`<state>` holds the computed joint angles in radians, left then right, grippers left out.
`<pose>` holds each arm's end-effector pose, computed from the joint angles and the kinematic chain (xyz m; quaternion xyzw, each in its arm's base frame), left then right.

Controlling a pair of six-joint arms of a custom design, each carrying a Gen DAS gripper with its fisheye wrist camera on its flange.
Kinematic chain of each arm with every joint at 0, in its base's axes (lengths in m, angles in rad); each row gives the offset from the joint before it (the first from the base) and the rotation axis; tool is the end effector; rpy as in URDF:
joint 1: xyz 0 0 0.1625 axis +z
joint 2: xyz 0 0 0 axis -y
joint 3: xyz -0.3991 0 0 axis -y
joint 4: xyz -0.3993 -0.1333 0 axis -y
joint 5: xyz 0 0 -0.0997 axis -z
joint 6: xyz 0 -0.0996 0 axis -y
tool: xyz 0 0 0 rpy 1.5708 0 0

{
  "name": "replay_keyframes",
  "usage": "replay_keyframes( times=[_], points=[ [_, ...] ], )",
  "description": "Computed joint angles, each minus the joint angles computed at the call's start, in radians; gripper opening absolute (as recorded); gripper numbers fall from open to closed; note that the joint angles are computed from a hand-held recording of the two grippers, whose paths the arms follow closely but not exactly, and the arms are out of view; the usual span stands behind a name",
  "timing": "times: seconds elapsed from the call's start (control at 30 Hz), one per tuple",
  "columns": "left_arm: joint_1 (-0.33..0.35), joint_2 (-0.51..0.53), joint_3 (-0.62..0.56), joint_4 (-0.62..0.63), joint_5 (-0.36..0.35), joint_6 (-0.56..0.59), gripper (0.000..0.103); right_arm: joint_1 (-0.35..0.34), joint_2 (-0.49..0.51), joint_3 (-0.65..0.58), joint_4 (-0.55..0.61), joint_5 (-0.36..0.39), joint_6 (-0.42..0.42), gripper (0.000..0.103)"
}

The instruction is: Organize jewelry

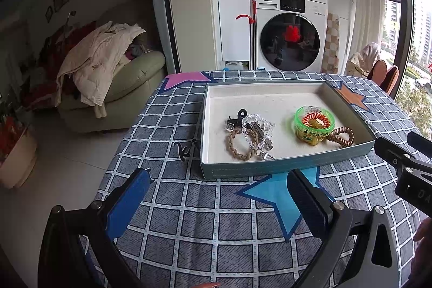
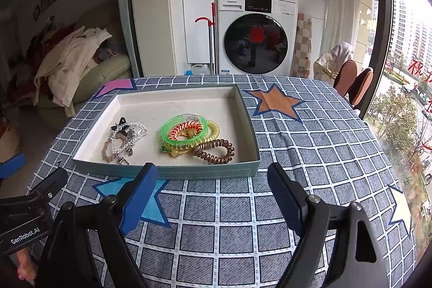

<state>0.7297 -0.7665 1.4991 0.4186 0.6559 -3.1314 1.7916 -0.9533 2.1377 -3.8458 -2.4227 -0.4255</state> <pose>-0.2446 -0.5035 0.0762 0.2786 0.8372 -0.3453 0.3198 0.1633 -0.4612 0.1762 0.0440 -0.8063 0.4338 0.3997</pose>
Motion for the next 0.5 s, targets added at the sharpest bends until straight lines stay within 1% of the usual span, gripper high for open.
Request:
replay_keyframes(
  times=[0.5],
  points=[
    [0.002,-0.001,-0.003,0.005,-0.003,-0.005,0.103,0.001,-0.001,-0.002,0.005,-0.002,0.000,0.086]
  ],
)
